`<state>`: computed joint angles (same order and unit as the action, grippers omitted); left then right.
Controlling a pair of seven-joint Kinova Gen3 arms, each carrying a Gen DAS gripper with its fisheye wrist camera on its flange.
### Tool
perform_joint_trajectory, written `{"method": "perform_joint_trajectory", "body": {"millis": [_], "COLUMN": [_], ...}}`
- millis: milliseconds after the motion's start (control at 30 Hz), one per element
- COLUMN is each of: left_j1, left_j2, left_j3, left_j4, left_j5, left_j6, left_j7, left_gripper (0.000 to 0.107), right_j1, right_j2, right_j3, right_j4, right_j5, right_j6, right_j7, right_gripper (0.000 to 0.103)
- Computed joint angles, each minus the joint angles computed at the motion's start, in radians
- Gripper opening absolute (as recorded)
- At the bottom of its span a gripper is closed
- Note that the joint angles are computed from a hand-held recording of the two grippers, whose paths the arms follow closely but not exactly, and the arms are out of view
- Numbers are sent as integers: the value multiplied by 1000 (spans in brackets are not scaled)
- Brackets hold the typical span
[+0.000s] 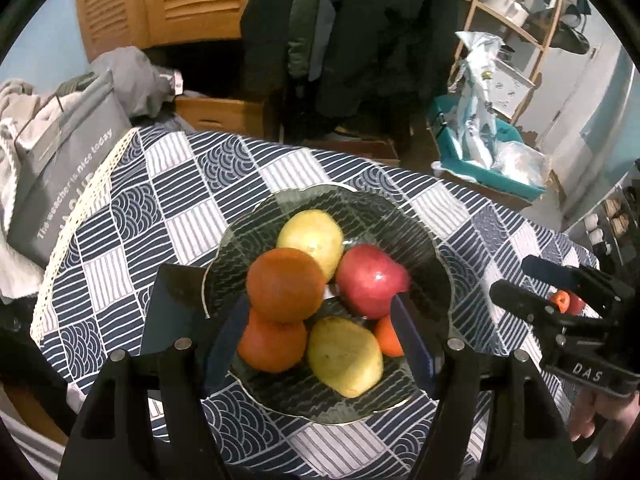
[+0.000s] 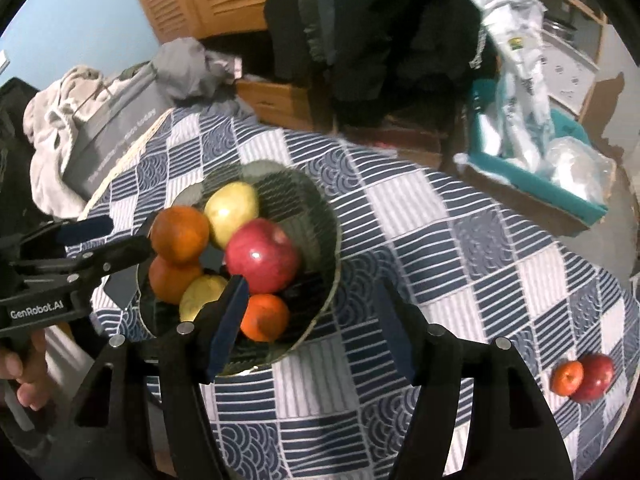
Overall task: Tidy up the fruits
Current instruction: 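Withdraw both open tools from the plate toward the remaining apple and tangerine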
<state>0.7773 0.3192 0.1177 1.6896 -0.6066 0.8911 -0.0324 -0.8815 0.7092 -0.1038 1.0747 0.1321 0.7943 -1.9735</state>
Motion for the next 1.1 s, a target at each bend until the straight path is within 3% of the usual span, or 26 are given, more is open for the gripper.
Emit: {"method": "perform_joint_trajectory", "body": {"millis": [267,1100], "left_j1": [40,163], "left_j2": [12,71], "left_j3": [9,-3], "left_j4": [-72,-276], "left_j5": [-36,-121], "left_j6": [57,165], "left_j7": [-23,-83], "left_gripper": [76,80], "right_j1": [-32,-7], "right_j2": [-71,-268], "right_j3": [55,60], "right_j4": [78,294], "right_j5": [84,282], "right_j6": [-13,-71], "right_j7": [-86,-306], "right_gripper": [66,69]}}
